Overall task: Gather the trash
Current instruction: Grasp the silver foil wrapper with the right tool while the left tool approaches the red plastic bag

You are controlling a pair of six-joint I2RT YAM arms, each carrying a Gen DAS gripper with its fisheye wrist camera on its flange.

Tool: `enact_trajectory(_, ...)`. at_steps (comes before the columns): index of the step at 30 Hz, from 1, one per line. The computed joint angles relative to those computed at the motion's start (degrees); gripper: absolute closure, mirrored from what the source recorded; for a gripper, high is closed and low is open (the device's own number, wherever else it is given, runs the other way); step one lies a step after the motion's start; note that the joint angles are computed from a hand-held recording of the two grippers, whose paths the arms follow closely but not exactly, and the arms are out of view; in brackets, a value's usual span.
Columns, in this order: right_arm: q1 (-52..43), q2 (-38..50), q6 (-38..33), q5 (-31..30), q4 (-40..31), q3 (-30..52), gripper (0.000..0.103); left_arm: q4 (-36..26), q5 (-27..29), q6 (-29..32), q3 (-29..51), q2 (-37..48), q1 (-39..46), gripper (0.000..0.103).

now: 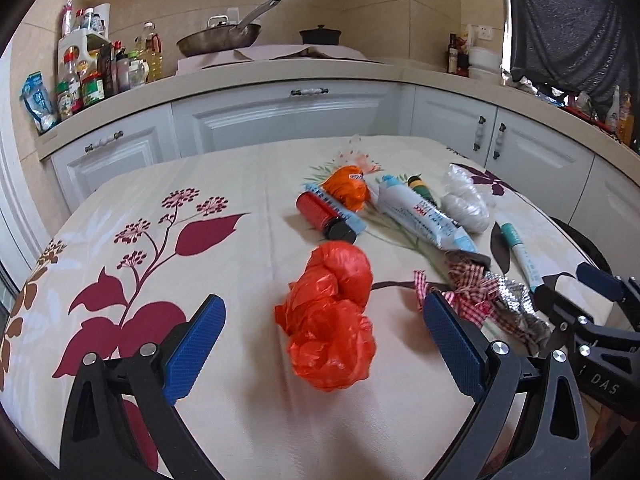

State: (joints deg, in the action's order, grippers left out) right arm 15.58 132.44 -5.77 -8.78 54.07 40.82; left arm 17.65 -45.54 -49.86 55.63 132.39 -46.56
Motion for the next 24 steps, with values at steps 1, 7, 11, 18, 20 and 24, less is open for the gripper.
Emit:
enact_trajectory(1,0.3,0.3,0.0,-0.3,-0.3,0.3,0.026,0.3,0.2,0.0,-0.1,0.1,0.1,0.007)
enact_trajectory(7,0.9,1.5,-0.2,-1.3,-3.1,2.5,0.035,1.8,1.4,0.6,-0.3,0.7,1.0,0.007)
enact_trajectory(11,0.5,2.4,-0.6,-2.9,-5.2,4.1,0.05,1.5,1.7,0.4,0.1,1.1,1.1,0.007)
enact_trajectory(18,0.0,2.6,-0.8,-6.6,-7.1,5.0,0.079,1.5,2.2,0.6,0.6,1.4,1.4,0.007)
enact_trajectory(20,-0.1,2.5,-0.7,-7.2,-7.4,5.0,0.082,1.7,2.4,0.6,0.6,1.3,1.6,0.007)
enact_trajectory(24,-0.2,2.0,-0.6,-7.1,-6.7,4.4,0.088,2.3,2.7,0.7,0.3,1.0,1.8,0.007)
